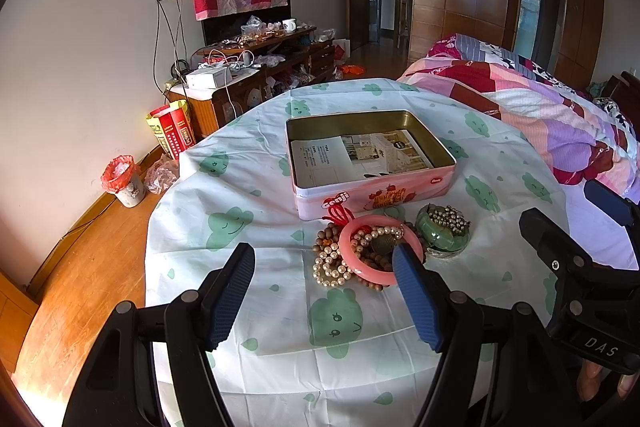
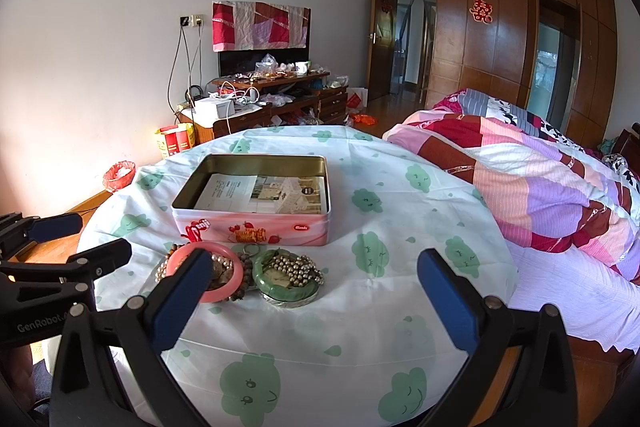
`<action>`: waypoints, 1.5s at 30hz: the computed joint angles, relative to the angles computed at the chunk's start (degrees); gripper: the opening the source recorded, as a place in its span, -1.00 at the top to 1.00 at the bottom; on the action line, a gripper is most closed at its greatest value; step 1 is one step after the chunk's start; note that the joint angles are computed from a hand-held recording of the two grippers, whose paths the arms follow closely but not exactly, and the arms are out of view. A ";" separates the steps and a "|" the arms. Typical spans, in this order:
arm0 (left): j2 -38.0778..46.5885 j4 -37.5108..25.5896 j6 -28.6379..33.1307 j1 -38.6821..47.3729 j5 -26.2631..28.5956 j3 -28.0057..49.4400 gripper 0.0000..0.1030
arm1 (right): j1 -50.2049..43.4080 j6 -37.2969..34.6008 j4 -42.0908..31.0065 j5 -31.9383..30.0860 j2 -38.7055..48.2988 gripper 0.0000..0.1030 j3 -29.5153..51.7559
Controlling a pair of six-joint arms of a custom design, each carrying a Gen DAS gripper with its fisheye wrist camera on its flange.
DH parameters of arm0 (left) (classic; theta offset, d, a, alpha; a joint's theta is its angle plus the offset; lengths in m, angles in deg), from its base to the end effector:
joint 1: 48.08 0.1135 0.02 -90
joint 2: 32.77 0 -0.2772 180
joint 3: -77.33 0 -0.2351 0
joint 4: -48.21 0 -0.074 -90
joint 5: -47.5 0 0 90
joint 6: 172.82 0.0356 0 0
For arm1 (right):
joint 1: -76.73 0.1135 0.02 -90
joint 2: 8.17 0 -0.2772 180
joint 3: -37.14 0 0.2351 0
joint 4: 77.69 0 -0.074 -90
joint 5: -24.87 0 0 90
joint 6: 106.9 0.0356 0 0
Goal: Organize jewelry
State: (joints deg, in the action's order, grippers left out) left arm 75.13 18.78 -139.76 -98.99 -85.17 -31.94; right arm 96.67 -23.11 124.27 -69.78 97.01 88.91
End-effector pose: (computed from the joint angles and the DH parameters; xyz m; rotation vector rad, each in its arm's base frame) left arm 0.2283 -0.2427 0.1433 -0.3079 2.2953 0.1445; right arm 0.3056 0.1139 0.1351 -0.5280 2.0595 0.2281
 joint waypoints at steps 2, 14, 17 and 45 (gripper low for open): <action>0.03 -0.06 -0.07 -0.01 0.02 0.05 -0.39 | -0.10 -0.04 -0.79 -0.08 -0.43 -1.00 0.34; 0.47 2.93 0.96 1.15 2.03 -2.02 -0.39 | -0.12 0.05 2.35 0.14 1.99 -1.00 -0.59; 1.05 5.12 2.38 3.21 2.82 -2.86 -0.39 | -1.56 -0.33 2.03 0.25 4.20 -1.00 1.76; 9.64 18.18 10.77 10.07 17.21 0.02 0.80 | -2.29 -2.21 -1.43 3.20 14.69 -1.00 9.95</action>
